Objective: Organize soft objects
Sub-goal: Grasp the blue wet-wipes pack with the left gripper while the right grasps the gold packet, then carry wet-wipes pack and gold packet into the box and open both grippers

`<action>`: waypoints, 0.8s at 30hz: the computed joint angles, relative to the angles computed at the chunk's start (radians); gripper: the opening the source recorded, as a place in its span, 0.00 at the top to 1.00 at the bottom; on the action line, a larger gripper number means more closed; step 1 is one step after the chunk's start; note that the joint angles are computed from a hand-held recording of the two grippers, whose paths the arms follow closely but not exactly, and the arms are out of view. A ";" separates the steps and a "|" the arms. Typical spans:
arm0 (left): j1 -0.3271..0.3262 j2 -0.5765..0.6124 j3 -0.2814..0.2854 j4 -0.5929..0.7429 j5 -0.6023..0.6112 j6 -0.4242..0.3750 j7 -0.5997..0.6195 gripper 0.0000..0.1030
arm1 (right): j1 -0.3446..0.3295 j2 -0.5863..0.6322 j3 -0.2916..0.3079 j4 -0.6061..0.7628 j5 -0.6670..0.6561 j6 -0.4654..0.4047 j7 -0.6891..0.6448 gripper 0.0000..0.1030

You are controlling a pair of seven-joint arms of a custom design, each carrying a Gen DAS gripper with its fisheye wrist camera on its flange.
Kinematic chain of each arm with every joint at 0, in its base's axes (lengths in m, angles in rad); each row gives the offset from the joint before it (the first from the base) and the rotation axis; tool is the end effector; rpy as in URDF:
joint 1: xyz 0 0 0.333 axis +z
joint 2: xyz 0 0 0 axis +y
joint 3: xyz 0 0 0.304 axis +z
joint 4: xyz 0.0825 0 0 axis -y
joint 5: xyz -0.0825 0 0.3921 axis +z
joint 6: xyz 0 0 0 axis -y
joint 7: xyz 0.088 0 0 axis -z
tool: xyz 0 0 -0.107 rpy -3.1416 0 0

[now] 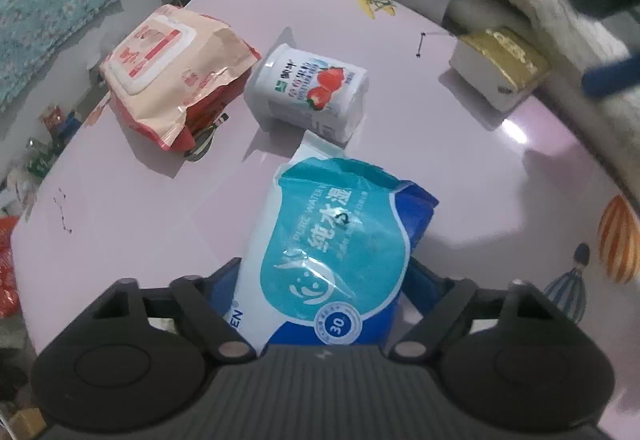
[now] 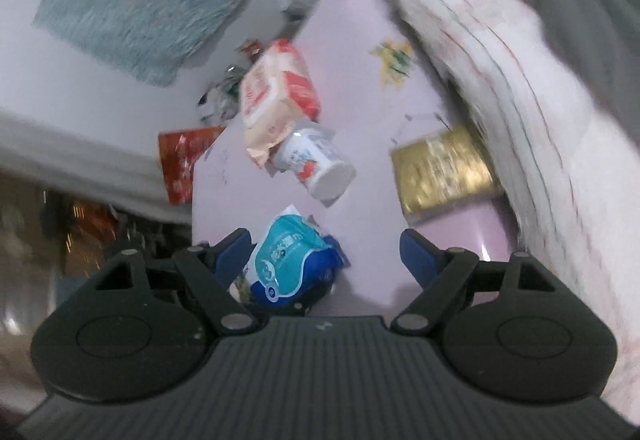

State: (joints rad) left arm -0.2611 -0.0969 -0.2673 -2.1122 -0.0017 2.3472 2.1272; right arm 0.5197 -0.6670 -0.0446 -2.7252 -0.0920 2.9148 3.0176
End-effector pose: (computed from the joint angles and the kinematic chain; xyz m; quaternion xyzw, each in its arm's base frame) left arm 0.4828 -0.2853 0.4750 -0.2364 0.9577 -0.1054 0.1256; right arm 0.3538 0.1872 0.5082 -0.3017 0.8581 0.0592 0.4112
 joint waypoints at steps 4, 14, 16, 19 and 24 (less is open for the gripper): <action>0.005 -0.006 0.006 0.002 -0.023 -0.007 -0.015 0.25 | -0.066 0.044 0.058 0.016 0.025 -0.020 0.148 0.17; 0.036 -0.095 0.047 -0.009 -0.206 0.022 -0.005 0.26 | -0.187 0.240 0.160 0.186 -0.062 -0.215 0.449 0.15; 0.044 -0.127 0.057 -0.016 -0.258 0.019 0.014 0.26 | -0.213 0.247 0.187 0.191 -0.115 -0.224 0.524 0.15; 0.055 -0.182 0.072 -0.035 -0.327 0.013 0.040 0.26 | -0.225 0.258 0.212 0.222 -0.194 -0.285 0.592 0.27; 0.071 -0.254 0.099 -0.038 -0.427 -0.047 0.072 0.26 | -0.201 0.239 0.198 0.205 -0.260 -0.304 0.602 0.60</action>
State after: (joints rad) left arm -0.1897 -0.3513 -0.1679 -2.1505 -0.4288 2.3000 2.1994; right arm 0.3189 -0.4282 0.1535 -2.5204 -0.3520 2.6106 3.6200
